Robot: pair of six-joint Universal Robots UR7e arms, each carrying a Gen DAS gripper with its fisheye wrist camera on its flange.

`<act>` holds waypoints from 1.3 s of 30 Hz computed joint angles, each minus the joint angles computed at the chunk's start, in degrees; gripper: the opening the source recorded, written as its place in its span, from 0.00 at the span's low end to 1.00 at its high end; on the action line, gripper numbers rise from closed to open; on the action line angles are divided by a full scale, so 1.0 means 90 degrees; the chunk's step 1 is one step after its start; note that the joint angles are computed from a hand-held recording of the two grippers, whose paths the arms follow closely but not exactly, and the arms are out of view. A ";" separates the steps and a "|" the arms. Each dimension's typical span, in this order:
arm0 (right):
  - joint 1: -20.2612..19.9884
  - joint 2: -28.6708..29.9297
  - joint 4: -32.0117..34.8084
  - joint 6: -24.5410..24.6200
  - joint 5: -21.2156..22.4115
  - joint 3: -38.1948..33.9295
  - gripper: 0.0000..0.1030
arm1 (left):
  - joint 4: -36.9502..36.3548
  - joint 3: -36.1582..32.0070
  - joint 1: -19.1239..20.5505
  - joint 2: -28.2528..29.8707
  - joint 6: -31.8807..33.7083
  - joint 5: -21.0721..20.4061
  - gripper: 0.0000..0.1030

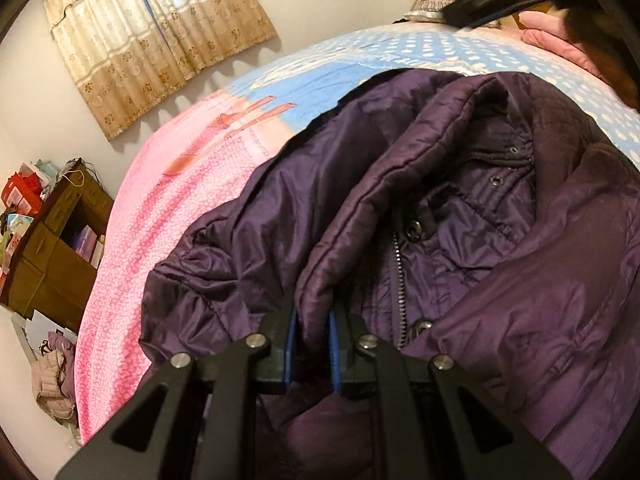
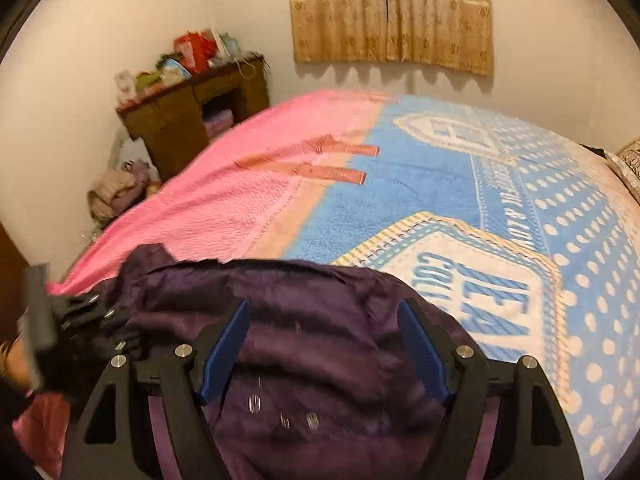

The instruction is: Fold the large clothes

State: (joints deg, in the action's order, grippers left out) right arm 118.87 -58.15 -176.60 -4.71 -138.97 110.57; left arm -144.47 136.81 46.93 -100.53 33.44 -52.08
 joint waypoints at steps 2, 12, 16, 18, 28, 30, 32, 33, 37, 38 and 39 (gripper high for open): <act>-0.0212 0.0239 0.0639 0.0455 -0.0096 -0.0234 0.44 | 0.0000 -0.0005 -0.0012 0.0012 -0.0027 0.0016 0.14; -0.0393 0.0053 0.1162 0.0830 0.0076 0.0290 0.36 | 0.0451 -0.0275 -0.0418 -0.0884 -0.0717 -0.1167 0.54; -0.0423 0.0154 0.1067 0.0749 -0.0029 0.0306 0.36 | -0.0431 -0.0281 -0.0790 -0.0507 -0.0996 -0.0720 0.84; -0.0416 0.0212 0.1007 0.0715 -0.0074 0.0313 0.35 | -0.0542 -0.0478 -0.0609 -0.0002 -0.1232 -0.0472 0.84; -0.0599 0.0091 0.0342 0.0562 0.0392 0.0683 0.36 | -0.0938 -0.0542 0.0243 0.1445 -0.2018 0.0506 0.87; -0.0618 0.0072 0.0233 0.0546 0.0461 0.0735 0.36 | -0.1117 -0.0436 0.0327 0.1440 -0.1986 0.0452 0.90; -0.0638 0.0044 0.0165 0.0540 0.0536 0.0780 0.36 | -0.1125 -0.0441 0.0401 0.1438 -0.2044 0.0400 0.91; -0.0648 0.0036 0.0137 0.0520 0.0554 0.0793 0.36 | -0.1173 -0.0446 0.0459 0.1438 -0.2028 0.0356 0.92; -0.0648 0.0054 0.0025 0.0475 0.0549 0.0830 0.36 | -0.1378 -0.0339 0.0376 0.1451 -0.2046 0.0529 0.95; -0.0651 0.0056 0.0052 0.0482 0.0551 0.0818 0.36 | -0.1441 -0.0308 0.0353 0.1474 -0.2018 0.0584 0.95; -0.0652 0.0052 0.0077 0.0489 0.0548 0.0814 0.36 | -0.1499 -0.0292 0.0332 0.1516 -0.1991 0.0644 0.96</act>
State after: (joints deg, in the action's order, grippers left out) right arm 113.00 -57.68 -175.90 -0.31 -134.04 117.89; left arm -157.96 134.19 49.92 -86.89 15.52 -46.29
